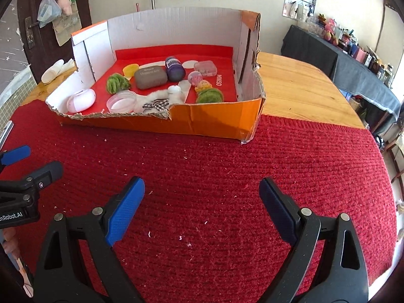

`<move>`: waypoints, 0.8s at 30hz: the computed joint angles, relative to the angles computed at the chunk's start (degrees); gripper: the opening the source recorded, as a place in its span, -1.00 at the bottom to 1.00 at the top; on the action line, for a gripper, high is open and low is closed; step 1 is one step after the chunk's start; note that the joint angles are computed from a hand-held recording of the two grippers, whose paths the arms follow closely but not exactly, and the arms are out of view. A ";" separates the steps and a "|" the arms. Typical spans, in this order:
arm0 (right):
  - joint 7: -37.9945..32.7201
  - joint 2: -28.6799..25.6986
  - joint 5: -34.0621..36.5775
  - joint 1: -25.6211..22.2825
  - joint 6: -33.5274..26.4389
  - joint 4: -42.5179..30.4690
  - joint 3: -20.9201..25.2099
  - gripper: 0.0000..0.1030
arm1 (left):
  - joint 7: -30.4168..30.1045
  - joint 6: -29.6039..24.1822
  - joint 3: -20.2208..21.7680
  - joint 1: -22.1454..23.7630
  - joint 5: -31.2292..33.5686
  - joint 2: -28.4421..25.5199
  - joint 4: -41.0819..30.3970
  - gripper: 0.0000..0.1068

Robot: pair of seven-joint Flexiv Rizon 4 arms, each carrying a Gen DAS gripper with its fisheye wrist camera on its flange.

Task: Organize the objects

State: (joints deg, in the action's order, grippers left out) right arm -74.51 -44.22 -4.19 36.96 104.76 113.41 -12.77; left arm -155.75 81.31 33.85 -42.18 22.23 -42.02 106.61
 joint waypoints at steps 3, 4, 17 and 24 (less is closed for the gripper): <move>0.75 -0.46 -0.20 0.04 -1.59 -0.84 -0.04 0.81 | 0.32 0.02 -1.26 1.45 -0.35 -0.50 -0.50 0.93; 1.02 -0.48 -0.49 -0.36 -2.14 -1.07 0.31 0.81 | 0.59 0.18 -1.86 2.08 -0.60 -0.71 -0.59 0.93; 4.62 -0.62 -1.65 0.25 -3.46 -1.15 -1.02 0.98 | -0.60 1.00 0.80 0.02 -1.69 -3.06 -1.60 0.93; 5.71 -0.72 -2.17 0.45 -3.58 -1.16 -1.42 1.00 | 0.28 1.39 1.19 -0.38 -2.63 -3.23 -1.32 0.93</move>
State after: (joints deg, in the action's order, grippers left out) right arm -68.80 -44.94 -6.36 37.40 101.18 112.25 -14.19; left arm -155.47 82.70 35.04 -42.56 19.60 -45.26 105.29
